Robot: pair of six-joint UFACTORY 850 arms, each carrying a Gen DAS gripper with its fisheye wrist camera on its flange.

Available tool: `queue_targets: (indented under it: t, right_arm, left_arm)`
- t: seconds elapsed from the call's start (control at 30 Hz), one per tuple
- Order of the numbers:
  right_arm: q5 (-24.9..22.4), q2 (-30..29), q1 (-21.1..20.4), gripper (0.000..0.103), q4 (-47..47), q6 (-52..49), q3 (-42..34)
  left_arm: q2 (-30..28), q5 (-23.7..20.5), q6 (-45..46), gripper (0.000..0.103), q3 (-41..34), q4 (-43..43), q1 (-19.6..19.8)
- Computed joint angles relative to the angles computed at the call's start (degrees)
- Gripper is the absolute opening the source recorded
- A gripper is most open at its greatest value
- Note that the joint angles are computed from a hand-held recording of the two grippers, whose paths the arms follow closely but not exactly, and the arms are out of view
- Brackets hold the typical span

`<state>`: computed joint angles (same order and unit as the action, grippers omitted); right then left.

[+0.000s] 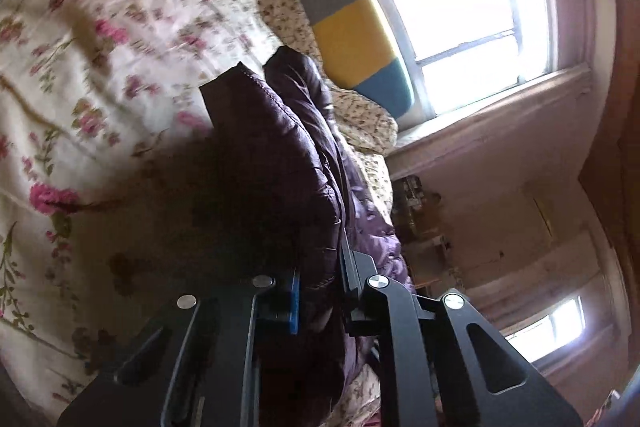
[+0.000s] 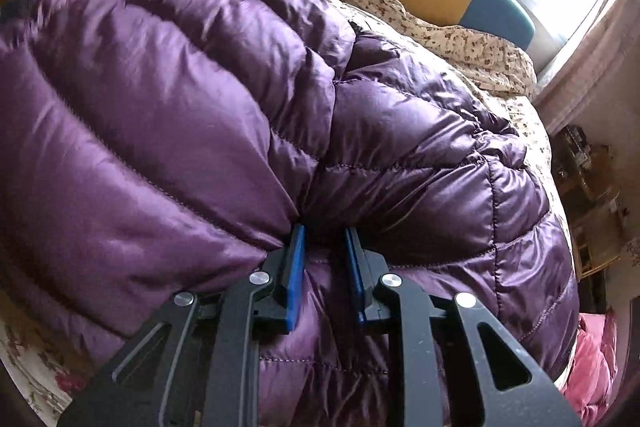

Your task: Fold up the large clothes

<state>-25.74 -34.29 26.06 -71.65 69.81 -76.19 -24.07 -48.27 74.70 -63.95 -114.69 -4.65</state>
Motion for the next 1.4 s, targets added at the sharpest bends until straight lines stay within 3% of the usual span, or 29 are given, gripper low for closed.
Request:
queue_targets:
  t: [0.3,0.47,0.5,0.57,0.63,0.83,1.03,1.2,1.4]
  right_arm:
    - [0.29,0.58,0.18,0.019,-0.42,0.86,0.54]
    - [2.83,2.24,-0.82,0.019,1.7,-1.41,1.35]
    - [3.43,2.49,-1.2,0.02,2.75,-2.33,1.32]
    - [5.23,4.06,-2.29,0.034,4.44,-3.07,2.21]
    - [6.56,5.69,-3.17,0.041,4.37,-2.34,3.33]
    - [7.11,11.48,-5.94,0.05,0.24,3.54,7.93]
    - [4.58,15.57,-10.36,0.057,-1.42,7.51,11.13]
    - [3.41,16.8,-14.29,0.057,0.02,8.19,13.01]
    - [4.25,17.49,-18.28,0.057,1.77,9.36,14.77]
  left_arm:
    - [0.91,2.04,-0.13,0.014,-3.16,2.02,-2.07]
    - [1.19,4.87,-1.12,0.014,-6.53,4.92,-4.21]
    - [0.94,5.43,-1.54,0.014,-7.43,5.6,-4.57]
    - [0.65,6.78,-2.44,0.014,-9.23,7.09,-5.52]
    - [0.08,7.54,-3.74,0.014,-11.14,8.66,-6.3]
    - [-1.94,10.0,-7.3,0.014,-17.41,13.6,-9.82]
    - [-7.44,12.71,-14.72,0.014,-27.15,21.85,-13.96]
    - [-13.68,13.82,-23.94,0.014,-37.06,32.3,-17.69]
    - [-24.71,11.58,-39.42,0.014,-52.81,48.64,-21.89]
